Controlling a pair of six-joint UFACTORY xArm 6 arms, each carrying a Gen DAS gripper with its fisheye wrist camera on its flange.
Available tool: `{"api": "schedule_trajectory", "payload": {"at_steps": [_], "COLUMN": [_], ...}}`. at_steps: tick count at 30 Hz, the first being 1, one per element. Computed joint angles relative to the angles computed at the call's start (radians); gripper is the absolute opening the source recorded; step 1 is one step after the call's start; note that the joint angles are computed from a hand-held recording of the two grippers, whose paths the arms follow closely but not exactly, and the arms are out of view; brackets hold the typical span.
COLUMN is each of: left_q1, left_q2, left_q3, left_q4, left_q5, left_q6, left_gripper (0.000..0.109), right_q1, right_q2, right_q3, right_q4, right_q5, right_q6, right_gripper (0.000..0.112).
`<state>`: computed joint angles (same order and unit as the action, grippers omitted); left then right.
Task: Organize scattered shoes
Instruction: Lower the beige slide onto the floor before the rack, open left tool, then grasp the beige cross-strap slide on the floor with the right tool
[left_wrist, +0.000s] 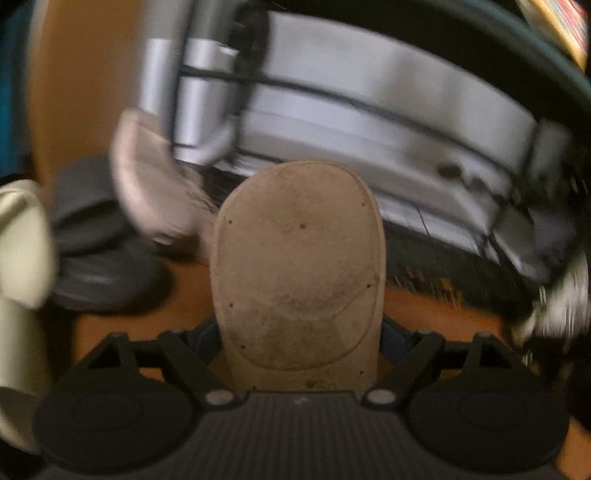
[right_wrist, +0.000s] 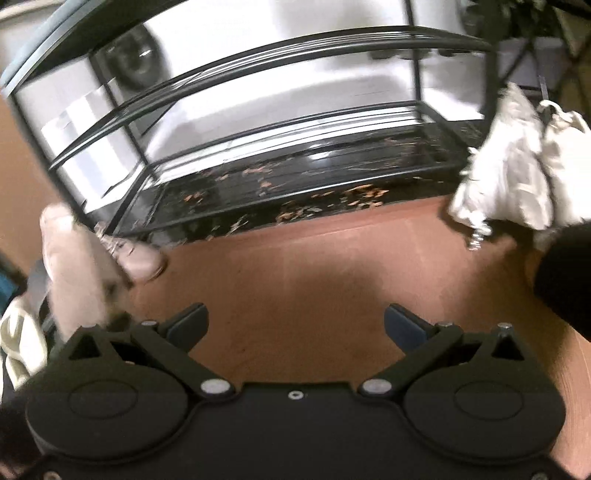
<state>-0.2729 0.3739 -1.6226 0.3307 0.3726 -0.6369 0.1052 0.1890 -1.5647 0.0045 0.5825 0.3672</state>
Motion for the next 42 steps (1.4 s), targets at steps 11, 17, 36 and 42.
{"api": "schedule_trajectory", "payload": {"at_steps": [11, 17, 36, 42], "left_q1": [-0.017, -0.017, 0.045, 0.06], "left_q2": [0.128, 0.1, -0.101, -0.149], "left_q3": [-0.072, -0.034, 0.113, 0.144], "left_q4": [-0.365, -0.337, -0.026, -0.028], "left_q5": [0.073, 0.025, 0.107, 0.159], "left_q6": [0.425, 0.425, -0.013, -0.056], "left_gripper": [0.085, 0.102, 0.102, 0.102], "right_q1": [-0.02, -0.026, -0.001, -0.048], "right_q2": [0.032, 0.014, 0.244, 0.464], "right_q3": [-0.031, -0.005, -0.361, -0.69], "right_q4": [0.059, 0.243, 0.281, 0.555], "right_q5": [0.051, 0.012, 0.184, 0.483], "right_q6": [-0.015, -0.148, -0.393, -0.532], "right_gripper": [0.103, 0.103, 0.088, 0.097]}}
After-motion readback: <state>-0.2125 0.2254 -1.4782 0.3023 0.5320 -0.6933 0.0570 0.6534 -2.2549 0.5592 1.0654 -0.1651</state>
